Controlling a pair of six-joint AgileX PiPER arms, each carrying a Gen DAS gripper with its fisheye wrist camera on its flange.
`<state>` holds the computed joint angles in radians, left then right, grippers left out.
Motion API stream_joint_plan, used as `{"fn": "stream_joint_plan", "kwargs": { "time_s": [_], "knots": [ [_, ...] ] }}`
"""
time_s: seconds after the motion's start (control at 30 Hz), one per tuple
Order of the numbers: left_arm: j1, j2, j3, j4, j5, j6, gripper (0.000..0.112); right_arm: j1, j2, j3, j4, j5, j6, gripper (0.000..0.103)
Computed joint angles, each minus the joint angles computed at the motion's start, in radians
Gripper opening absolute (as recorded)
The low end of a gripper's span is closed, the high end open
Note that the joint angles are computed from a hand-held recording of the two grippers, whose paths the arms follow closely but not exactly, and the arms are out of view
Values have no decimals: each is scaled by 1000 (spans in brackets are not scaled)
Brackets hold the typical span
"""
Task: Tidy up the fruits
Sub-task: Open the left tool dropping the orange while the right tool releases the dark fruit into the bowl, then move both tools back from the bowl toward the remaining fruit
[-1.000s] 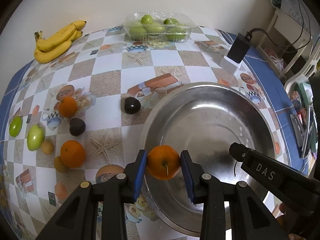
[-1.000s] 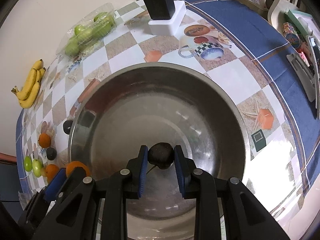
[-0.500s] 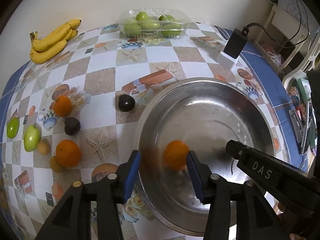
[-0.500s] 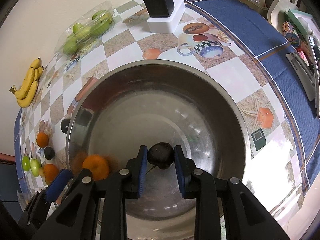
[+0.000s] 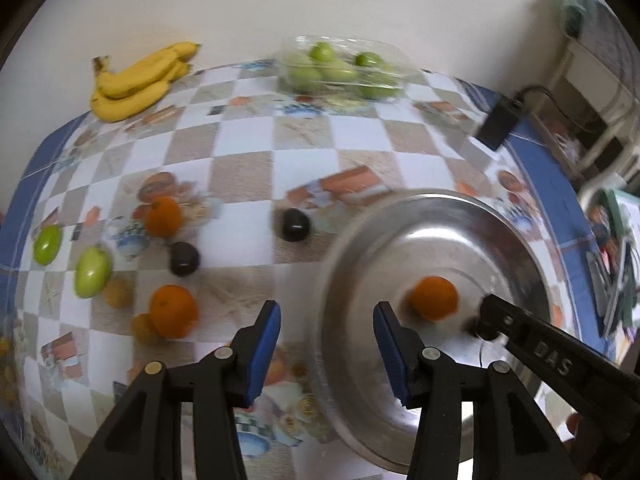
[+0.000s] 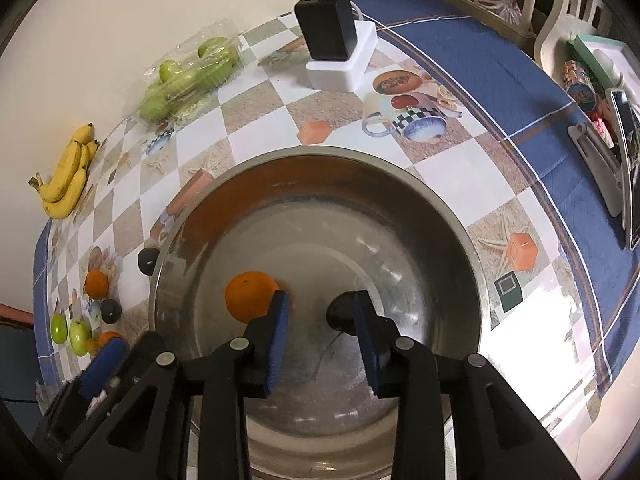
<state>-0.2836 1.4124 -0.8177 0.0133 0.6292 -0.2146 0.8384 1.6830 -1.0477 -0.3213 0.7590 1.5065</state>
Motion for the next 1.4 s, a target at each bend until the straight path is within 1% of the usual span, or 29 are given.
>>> {"fn": "stream_joint_plan", "kwargs": {
  "time_s": [0.13, 0.3, 0.53, 0.57, 0.6, 0.63, 0.67, 0.7, 0.73, 0.77, 0.8, 0.83, 0.87, 0.9, 0.97, 1.1, 1.13, 1.17, 1.27, 1.4],
  "knots": [
    [39, 5, -8, 93, 25, -102, 56, 9, -2, -9, -4, 9, -2, 34],
    [113, 5, -9, 104, 33, -110, 60, 23, 9, -39, -17, 29, -14, 34],
    [188, 7, -16, 158, 46, -157, 76, 49, 47, -120, -21, 55, -91, 34],
    [199, 7, -16, 163, 45, -158, 80, 53, 54, -132, -22, 60, -100, 37],
    [211, 7, -15, 162, 41, -151, 82, 57, 61, -141, -23, 63, -106, 41],
    [224, 6, -14, 161, 37, -142, 85, 60, 67, -149, -25, 65, -111, 50],
    [234, 6, -12, 167, 33, -141, 87, 64, 73, -156, -29, 69, -112, 54],
    [238, 6, -13, 173, 32, -144, 89, 66, 76, -161, -29, 69, -114, 54],
    [243, 7, -11, 187, 30, -153, 93, 66, 79, -163, -28, 65, -118, 56],
    [249, 8, -10, 198, 27, -160, 97, 67, 82, -165, -28, 62, -119, 62],
    [253, 7, -9, 208, 24, -168, 99, 69, 84, -169, -30, 61, -119, 66],
    [256, 6, -8, 217, 21, -175, 100, 70, 87, -171, -36, 59, -117, 72],
    [257, 5, -6, 228, 18, -185, 100, 71, 90, -173, -39, 57, -116, 75],
    [258, 4, -4, 247, 14, -197, 101, 72, 91, -175, -43, 55, -116, 76],
    [263, 2, 0, 268, 7, -211, 103, 76, 96, -179, -54, 53, -112, 82],
    [285, -6, 5, 278, -8, -208, 103, 82, 102, -183, -76, 46, -102, 92],
    [289, -8, 6, 284, -11, -211, 103, 82, 102, -181, -79, 39, -100, 98],
    [292, -9, 7, 291, -14, -214, 103, 83, 103, -180, -81, 35, -98, 101],
    [304, -13, 8, 297, -23, -211, 103, 85, 112, -188, -83, 37, -98, 101],
    [340, -8, 2, 248, -31, -159, 103, 87, 119, -190, -88, 28, -92, 101]
  ]
}}
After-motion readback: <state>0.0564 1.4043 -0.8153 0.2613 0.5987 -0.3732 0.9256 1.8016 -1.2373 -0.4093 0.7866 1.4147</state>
